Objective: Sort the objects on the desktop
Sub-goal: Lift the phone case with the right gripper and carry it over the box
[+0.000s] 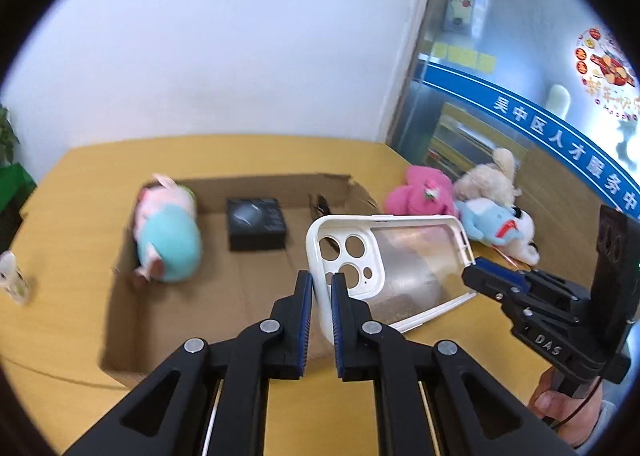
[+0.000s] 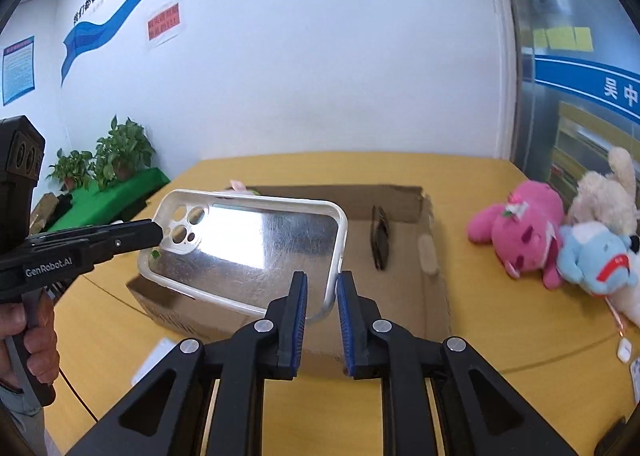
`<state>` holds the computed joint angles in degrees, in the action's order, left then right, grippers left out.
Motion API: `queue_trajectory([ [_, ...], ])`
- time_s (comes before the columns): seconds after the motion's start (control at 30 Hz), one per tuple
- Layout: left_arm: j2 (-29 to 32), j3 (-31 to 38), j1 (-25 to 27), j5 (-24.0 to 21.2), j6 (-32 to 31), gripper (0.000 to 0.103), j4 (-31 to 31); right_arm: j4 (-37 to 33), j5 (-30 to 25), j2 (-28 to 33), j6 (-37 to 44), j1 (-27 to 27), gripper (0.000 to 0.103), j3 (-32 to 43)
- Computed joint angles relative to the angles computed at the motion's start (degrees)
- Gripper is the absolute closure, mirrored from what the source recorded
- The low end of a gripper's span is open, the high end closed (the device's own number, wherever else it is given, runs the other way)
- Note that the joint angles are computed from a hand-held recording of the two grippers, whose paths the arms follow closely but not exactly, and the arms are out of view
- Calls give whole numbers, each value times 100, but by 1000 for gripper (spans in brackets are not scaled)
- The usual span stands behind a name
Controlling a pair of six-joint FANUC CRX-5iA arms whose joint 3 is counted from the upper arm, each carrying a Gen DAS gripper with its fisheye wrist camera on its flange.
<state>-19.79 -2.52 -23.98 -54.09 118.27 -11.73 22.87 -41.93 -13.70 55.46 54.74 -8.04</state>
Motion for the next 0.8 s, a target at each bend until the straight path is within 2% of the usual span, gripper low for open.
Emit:
queue_trajectory([
  [0.13, -115, 68, 422, -154, -239, 95, 59, -479, -24, 547, 491, 19, 87, 690],
  [0.3, -272, -117, 1235, -246, -702, 95, 465, -1285, -263, 1369, 1133, 26, 86, 1627],
  [0.53, 45, -458, 2148, -608, -1386, 95, 1015, -2388, -983, 2445, 1711, -126, 84, 2655],
  [0.7, 500, -471, 2258, -1002, -1495, 95, 896, -3021, -1646, 3091, 1846, -336, 82, 3252],
  [0.8, 778, -371, 2227, -1282, -1449, 95, 747, -3136, -2005, 3378, 1797, -348, 80, 3529],
])
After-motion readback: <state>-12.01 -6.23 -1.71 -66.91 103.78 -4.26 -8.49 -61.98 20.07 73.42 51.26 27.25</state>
